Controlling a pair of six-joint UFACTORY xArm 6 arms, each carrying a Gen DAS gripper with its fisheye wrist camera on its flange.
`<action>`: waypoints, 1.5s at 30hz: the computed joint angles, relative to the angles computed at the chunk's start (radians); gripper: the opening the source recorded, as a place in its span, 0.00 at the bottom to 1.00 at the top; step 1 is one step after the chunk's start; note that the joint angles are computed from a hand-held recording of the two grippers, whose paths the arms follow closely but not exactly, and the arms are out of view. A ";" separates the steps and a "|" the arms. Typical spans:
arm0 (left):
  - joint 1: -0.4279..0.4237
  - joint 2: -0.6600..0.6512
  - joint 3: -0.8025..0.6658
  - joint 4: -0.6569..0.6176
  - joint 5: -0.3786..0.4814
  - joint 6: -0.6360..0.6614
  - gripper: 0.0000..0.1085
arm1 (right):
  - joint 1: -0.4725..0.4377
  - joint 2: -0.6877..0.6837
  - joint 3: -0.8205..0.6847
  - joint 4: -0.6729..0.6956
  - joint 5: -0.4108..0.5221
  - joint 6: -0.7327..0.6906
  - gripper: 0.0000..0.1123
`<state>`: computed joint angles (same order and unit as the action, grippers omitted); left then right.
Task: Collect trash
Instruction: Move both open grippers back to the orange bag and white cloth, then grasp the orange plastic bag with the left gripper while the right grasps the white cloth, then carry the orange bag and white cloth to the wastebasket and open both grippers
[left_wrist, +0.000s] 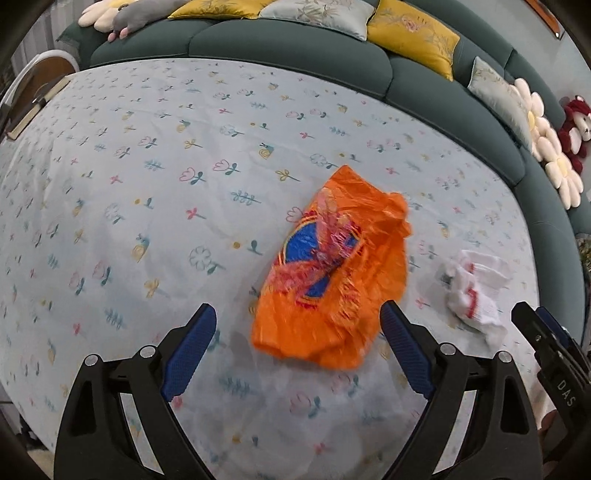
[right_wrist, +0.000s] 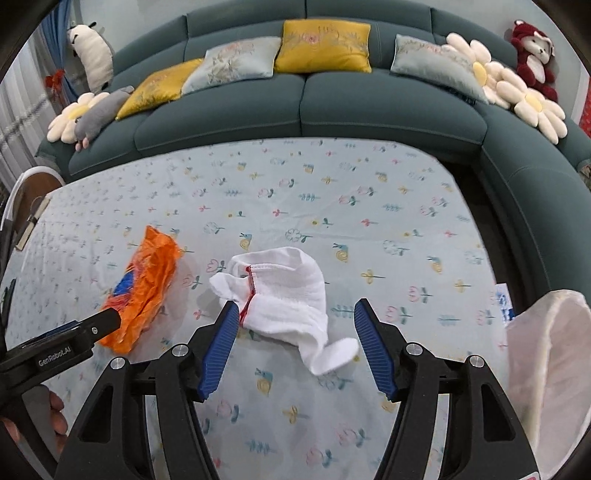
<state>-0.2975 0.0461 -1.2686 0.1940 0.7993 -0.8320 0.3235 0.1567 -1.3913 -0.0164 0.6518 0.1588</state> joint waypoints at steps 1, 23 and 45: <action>0.005 0.014 -0.006 -0.007 -0.002 0.007 0.79 | 0.002 0.019 -0.016 -0.001 0.006 0.005 0.55; -0.054 0.067 -0.071 -0.011 -0.018 0.102 0.27 | 0.016 0.047 -0.003 0.056 0.022 -0.034 0.15; -0.327 0.082 -0.338 0.125 0.112 -0.014 0.27 | -0.211 -0.394 0.267 0.136 -0.070 -0.117 0.14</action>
